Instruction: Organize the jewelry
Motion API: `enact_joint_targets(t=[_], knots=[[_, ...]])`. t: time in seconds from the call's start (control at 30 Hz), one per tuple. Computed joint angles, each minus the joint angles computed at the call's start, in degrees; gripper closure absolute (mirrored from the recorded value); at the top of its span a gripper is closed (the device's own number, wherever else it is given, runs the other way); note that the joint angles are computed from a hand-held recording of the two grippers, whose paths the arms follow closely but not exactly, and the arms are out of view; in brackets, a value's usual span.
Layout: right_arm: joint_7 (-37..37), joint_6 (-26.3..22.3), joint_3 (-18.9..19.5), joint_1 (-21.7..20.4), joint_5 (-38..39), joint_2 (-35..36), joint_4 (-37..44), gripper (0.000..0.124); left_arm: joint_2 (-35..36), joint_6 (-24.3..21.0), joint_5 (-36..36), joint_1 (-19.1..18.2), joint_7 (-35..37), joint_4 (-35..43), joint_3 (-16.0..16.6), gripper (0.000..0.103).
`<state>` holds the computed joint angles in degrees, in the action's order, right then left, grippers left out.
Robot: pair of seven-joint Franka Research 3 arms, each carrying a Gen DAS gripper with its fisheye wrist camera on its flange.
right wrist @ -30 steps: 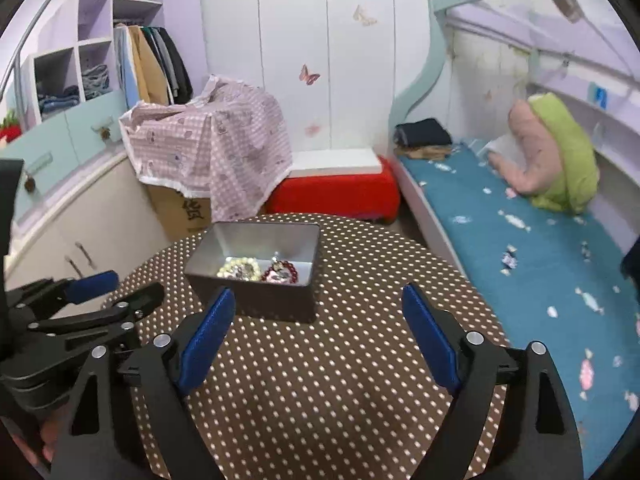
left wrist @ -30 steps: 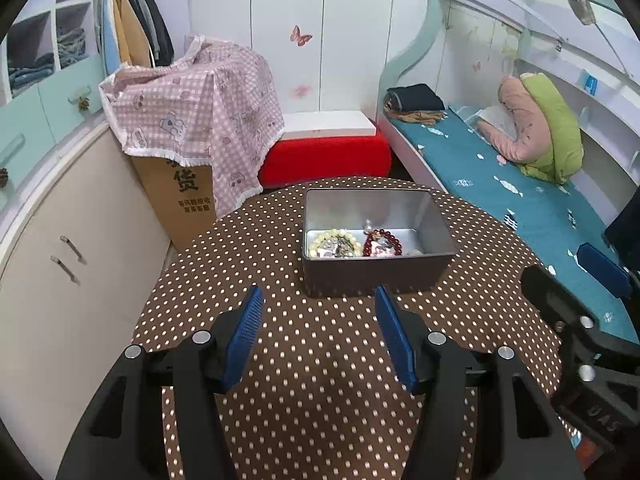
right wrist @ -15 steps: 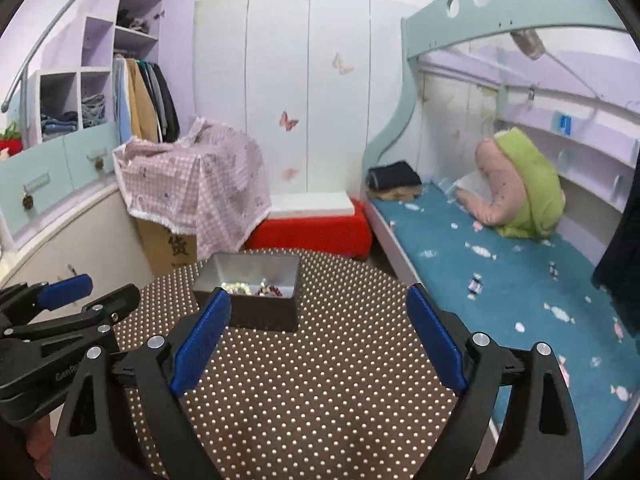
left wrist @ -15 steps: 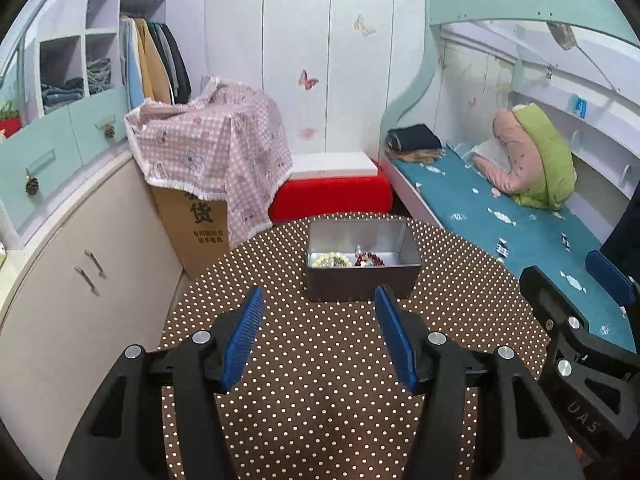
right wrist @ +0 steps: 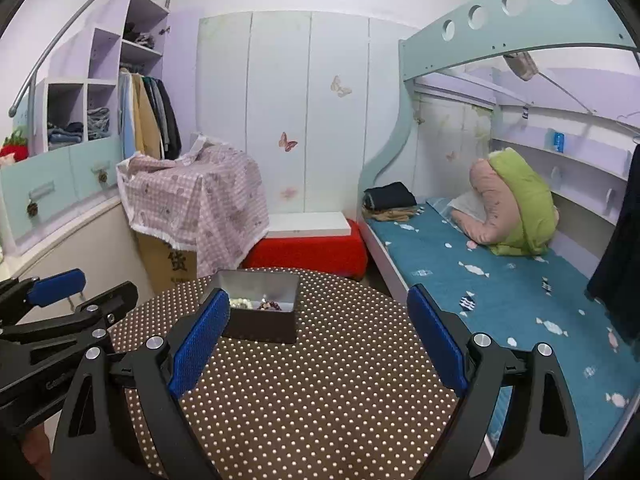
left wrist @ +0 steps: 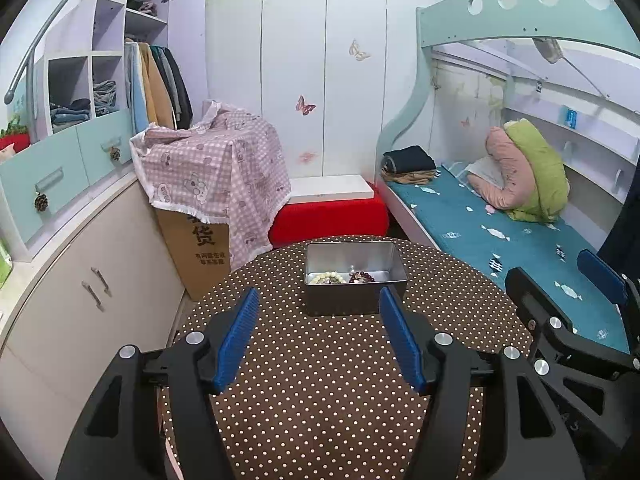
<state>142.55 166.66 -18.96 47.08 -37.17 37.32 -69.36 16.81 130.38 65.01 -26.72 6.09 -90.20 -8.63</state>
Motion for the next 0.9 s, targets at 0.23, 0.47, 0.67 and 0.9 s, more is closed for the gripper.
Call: enact_joint_targets(t=[0.23, 0.47, 0.67, 0.9], knots=[[-0.5, -0.8, 0.5, 0.0, -0.1, -0.1, -0.1, 0.036, -0.4, 0.3, 0.2, 0.1, -1.0, -0.7, 0.0, 0.042], [0.1, -0.7, 0.3, 0.2, -0.3, -0.3, -0.5, 0.036, -1.3, 0.3, 0.5, 0.4, -2.0, -1.8, -0.3, 0.037], [-0.6, -1.4, 1.2, -0.1, 0.0, -0.8, -0.9, 0.036, -1.8, 0.4, -0.3, 0.9, -1.4, -2.4, -0.7, 0.037], [-1.2, -2.1, 2.0, -0.4, 0.1, -0.6, -0.4, 0.036, -1.8, -0.4, -0.3, 0.9, -1.3, -2.4, -0.8, 0.037]])
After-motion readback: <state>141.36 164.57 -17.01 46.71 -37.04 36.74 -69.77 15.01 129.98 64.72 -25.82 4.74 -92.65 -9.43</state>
